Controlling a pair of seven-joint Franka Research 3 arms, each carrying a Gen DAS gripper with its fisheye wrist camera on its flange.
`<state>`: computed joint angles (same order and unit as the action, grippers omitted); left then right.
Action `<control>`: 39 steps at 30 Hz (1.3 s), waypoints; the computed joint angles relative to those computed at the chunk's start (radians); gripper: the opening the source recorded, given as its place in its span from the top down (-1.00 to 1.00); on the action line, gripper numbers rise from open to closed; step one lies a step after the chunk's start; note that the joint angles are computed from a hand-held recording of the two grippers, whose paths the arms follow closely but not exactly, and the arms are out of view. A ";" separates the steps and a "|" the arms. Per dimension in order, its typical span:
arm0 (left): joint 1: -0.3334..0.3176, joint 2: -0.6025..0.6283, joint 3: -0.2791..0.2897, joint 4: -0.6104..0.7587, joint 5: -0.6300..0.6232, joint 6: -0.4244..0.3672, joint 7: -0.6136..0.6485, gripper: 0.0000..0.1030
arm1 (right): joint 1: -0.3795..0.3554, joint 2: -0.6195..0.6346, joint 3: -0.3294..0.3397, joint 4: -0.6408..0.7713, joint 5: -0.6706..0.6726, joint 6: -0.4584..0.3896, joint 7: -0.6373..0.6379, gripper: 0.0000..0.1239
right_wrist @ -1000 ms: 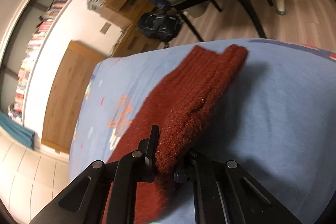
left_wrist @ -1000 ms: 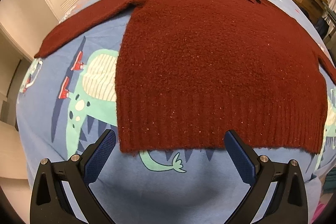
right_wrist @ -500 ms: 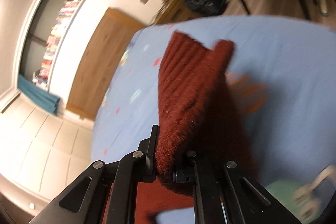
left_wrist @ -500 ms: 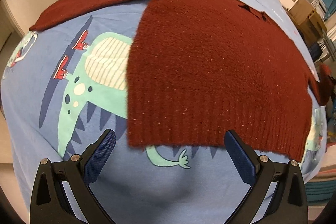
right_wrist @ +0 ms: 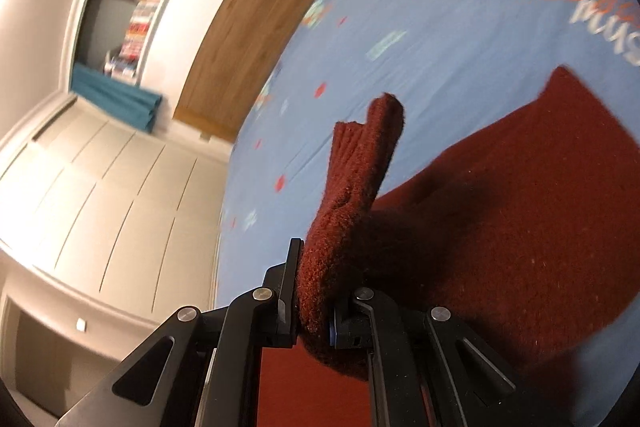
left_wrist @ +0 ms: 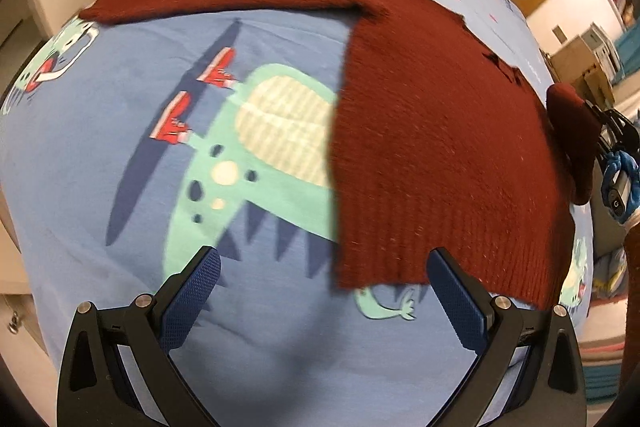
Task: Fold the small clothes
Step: 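Lift the sleeve with the right tool and fold it across the sweater body, then open the right tool to release the sleeve and withdraw it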
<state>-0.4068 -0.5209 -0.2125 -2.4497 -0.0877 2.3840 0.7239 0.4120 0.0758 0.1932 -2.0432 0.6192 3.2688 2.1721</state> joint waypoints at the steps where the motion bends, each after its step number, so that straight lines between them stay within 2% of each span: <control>1: 0.002 -0.018 0.006 -0.015 -0.002 0.004 0.000 -0.97 | 0.031 0.025 -0.024 0.033 -0.030 -0.008 0.024 0.85; 3: 0.018 -0.045 0.003 -0.033 0.017 0.002 -0.014 -0.97 | 0.079 0.072 -0.056 0.096 -0.081 -0.027 0.061 0.85; 6: 0.031 -0.097 0.006 -0.070 0.039 0.007 -0.029 -0.97 | 0.114 0.122 -0.071 0.171 -0.133 -0.060 0.088 0.85; 8: 0.045 -0.126 -0.002 -0.090 0.059 0.012 -0.058 -0.97 | 0.126 0.166 -0.065 0.230 -0.156 -0.076 0.096 0.85; 11: 0.042 -0.146 0.015 -0.103 0.063 0.008 -0.062 -0.97 | 0.122 0.224 -0.028 0.304 -0.167 -0.100 0.077 0.85; 15: 0.031 -0.150 0.042 -0.102 0.052 -0.014 -0.028 -0.97 | 0.097 0.295 0.043 0.398 -0.157 -0.141 0.006 0.85; 17: 0.025 -0.144 0.055 -0.098 0.035 -0.027 -0.006 -0.97 | 0.121 0.345 0.031 0.476 -0.170 -0.183 0.001 0.85; 22: 0.031 -0.140 0.055 -0.108 0.011 -0.023 0.002 -0.97 | 0.145 0.406 0.040 0.556 -0.173 -0.236 -0.043 0.83; 29: 0.038 -0.124 0.049 -0.103 0.009 -0.016 0.011 -0.97 | 0.264 0.502 -0.088 0.722 -0.324 -0.415 0.046 0.80; 35: 0.028 -0.112 0.062 -0.106 -0.030 -0.004 0.023 -0.97 | 0.293 0.595 -0.101 0.870 -0.422 -0.581 0.074 0.75; 39: 0.031 -0.113 0.063 -0.105 -0.041 0.006 0.027 -0.97 | 0.321 0.647 -0.118 0.940 -0.472 -0.648 0.103 0.61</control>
<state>-0.3758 -0.6336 -0.1497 -2.5548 -0.1286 2.3903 0.7507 0.7334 0.7231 0.0756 -1.1037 0.1472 2.6212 2.2750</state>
